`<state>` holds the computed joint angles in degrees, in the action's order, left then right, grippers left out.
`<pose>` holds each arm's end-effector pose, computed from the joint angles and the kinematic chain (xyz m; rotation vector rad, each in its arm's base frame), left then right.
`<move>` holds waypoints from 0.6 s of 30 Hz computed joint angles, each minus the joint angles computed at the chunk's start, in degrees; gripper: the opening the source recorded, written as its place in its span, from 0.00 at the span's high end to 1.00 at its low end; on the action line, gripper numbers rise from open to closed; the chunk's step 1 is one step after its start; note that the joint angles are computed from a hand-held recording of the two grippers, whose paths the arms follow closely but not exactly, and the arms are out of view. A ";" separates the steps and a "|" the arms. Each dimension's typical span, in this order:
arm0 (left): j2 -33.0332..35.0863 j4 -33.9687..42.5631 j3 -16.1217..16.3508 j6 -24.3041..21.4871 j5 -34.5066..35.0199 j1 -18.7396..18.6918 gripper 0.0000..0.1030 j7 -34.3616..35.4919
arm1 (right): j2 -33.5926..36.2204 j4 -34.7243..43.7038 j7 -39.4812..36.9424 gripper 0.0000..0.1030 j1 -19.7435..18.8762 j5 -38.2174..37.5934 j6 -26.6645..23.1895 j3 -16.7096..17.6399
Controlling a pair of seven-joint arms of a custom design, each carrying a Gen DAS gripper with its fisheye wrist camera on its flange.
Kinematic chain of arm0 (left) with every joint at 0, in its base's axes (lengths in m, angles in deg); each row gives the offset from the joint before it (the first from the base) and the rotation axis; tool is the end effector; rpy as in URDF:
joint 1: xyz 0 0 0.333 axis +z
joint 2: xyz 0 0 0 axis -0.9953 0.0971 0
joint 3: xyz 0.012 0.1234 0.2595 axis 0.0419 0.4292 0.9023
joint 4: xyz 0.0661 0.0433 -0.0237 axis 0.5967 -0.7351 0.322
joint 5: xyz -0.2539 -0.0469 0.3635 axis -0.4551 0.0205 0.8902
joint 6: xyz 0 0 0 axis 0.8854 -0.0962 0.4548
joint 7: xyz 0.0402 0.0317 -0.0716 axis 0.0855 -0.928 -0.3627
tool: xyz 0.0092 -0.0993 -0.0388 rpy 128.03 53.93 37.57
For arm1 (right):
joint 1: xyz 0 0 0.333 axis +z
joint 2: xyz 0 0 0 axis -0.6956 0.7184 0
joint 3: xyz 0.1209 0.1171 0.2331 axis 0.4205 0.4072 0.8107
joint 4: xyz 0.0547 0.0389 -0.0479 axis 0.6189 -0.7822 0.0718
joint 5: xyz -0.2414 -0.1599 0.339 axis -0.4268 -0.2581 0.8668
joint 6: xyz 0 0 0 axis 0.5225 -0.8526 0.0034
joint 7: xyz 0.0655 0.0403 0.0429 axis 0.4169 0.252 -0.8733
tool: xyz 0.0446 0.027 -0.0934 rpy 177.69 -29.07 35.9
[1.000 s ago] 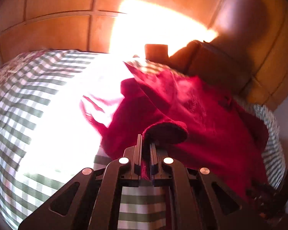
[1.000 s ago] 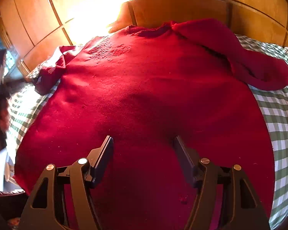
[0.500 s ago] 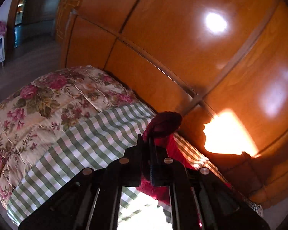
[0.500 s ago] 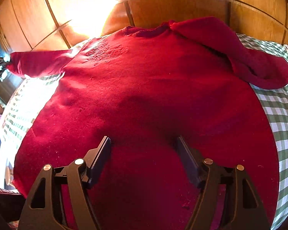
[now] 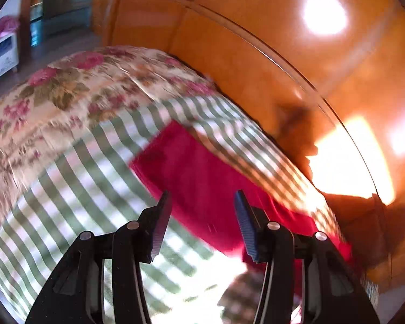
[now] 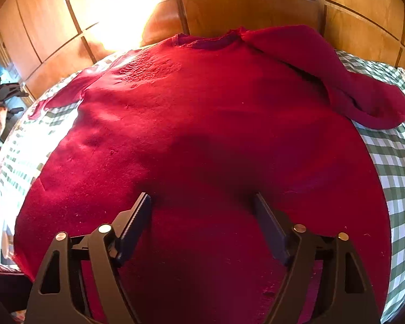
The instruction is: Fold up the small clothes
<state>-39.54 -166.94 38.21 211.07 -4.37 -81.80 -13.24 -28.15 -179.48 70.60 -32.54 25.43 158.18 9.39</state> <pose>0.5638 -0.0807 0.4618 -2.5460 0.4566 -0.7340 0.6522 0.1480 0.4082 -2.1260 1.4117 -0.4415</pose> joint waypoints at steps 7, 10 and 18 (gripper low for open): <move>7.29 2.11 -2.71 18.26 -5.56 -8.74 0.53 16.57 | -1.58 0.08 3.81 0.24 -0.03 -3.80 0.68 -1.42; 13.74 7.94 -4.24 18.37 -12.72 -13.69 0.51 27.87 | -2.80 -0.51 9.31 0.23 -1.06 -7.18 1.61 -2.96; 21.30 18.13 -4.61 0.83 -8.66 -22.57 0.47 27.57 | -8.28 -8.21 14.52 0.37 -6.06 -10.70 -1.57 -4.98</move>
<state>-18.24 -148.80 33.61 211.90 -13.04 -104.37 14.33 -36.43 -187.70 85.12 -38.60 14.73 156.60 4.40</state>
